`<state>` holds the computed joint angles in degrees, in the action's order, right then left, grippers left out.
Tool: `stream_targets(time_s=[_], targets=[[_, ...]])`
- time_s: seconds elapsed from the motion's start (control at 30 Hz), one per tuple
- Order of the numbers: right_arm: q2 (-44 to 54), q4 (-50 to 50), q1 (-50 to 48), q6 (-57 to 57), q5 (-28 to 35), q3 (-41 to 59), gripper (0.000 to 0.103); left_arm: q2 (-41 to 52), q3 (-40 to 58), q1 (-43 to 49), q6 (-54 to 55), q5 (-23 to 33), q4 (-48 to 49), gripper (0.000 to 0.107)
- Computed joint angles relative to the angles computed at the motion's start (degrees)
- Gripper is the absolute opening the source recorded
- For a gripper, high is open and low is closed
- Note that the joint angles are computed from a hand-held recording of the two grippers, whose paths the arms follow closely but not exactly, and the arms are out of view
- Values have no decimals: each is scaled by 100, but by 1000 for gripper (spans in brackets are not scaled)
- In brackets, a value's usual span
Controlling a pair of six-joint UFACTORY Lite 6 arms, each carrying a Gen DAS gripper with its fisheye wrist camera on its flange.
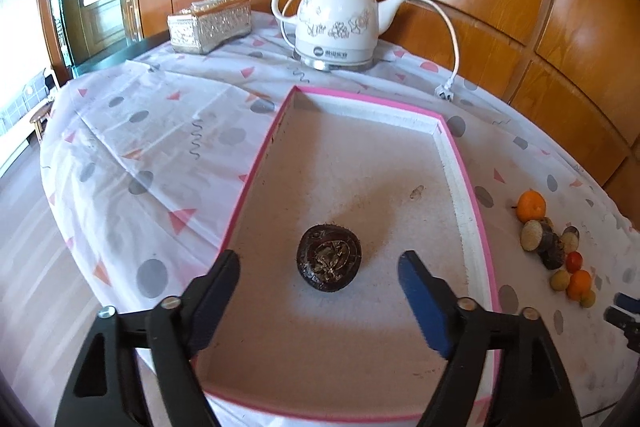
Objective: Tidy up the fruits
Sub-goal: 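Carry the dark round fruit with the left gripper into the pink tray and release, then grasp the small yellow fruit with the right gripper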
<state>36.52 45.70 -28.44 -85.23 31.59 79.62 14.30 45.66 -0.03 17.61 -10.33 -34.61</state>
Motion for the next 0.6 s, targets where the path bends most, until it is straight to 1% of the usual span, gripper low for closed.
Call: stream_targets(time_s=[0.1,0.17,0.2,0.23,0.3,0.33,0.4,0.43,0.47,0.6], targets=[[-10,132,238,-98,-81,-75,56,-347,-235,-58,523,-21,-492,96],[88,65,388,-14,-214,-34,56,-646,-425,-115,888,-61,-830,98],[153,-32,465,79,-309,-3,56,-786,-502,-152,1171,-94,-1111,100],[276,-182,547,216,-406,69,56,-945,-586,-218,1657,-152,-1621,102],[447,-354,610,380,-443,195,53,-1167,-708,-292,2141,-217,-2130,103],[541,-425,643,451,-458,266,51,-1277,-774,-330,2234,-242,-2230,103],[606,-519,684,560,-475,301,40,-1445,-872,-430,2641,-336,-2672,103],[607,-498,704,513,-528,263,33,-1463,-871,-462,2811,-345,-2843,103],[576,-395,700,377,-536,207,29,-1507,-893,-514,2998,-382,-3038,103],[509,-277,670,201,-564,101,27,-1640,-997,-765,3517,-708,-3561,103]])
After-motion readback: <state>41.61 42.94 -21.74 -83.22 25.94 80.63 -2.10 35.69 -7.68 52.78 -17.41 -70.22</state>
